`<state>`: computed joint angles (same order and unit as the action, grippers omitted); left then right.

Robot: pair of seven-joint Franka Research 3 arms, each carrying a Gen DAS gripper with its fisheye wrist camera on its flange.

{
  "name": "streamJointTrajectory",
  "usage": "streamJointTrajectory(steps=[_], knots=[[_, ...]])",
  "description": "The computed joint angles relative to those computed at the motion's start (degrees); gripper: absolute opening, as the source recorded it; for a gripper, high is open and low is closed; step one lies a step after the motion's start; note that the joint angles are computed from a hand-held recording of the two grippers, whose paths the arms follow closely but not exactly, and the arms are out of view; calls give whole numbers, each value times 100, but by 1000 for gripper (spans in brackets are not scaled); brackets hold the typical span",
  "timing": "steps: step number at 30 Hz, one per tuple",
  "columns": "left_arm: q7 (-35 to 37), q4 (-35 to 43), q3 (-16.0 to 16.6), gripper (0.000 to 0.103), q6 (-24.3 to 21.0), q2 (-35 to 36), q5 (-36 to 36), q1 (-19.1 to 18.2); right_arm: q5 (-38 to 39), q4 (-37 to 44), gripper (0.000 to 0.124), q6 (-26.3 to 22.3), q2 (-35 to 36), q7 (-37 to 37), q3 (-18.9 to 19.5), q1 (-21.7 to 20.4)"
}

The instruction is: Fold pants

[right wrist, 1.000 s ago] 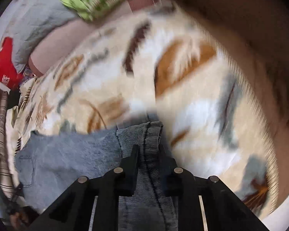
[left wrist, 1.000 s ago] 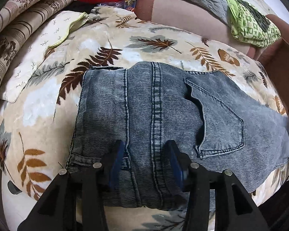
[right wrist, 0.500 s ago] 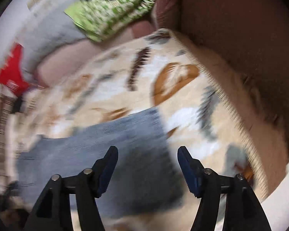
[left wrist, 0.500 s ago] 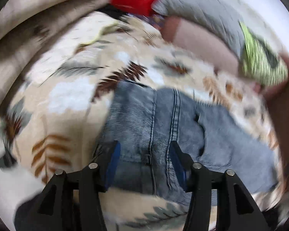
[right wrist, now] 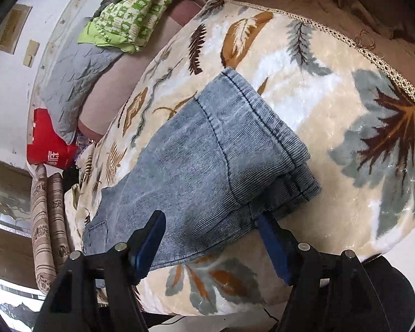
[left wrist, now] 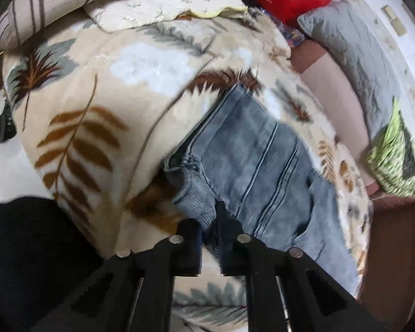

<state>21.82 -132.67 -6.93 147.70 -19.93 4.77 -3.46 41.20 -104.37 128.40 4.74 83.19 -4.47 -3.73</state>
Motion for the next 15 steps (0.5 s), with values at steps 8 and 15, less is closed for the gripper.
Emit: streamJointTrajectory(steps=[8, 15], knots=[[31, 431, -233, 7, -440, 88, 1147, 297, -332, 29, 73, -122, 47, 406, -70, -74], [351, 326, -70, 10, -455, 338, 812, 196, 225, 161, 73, -200, 77, 445, -99, -197]])
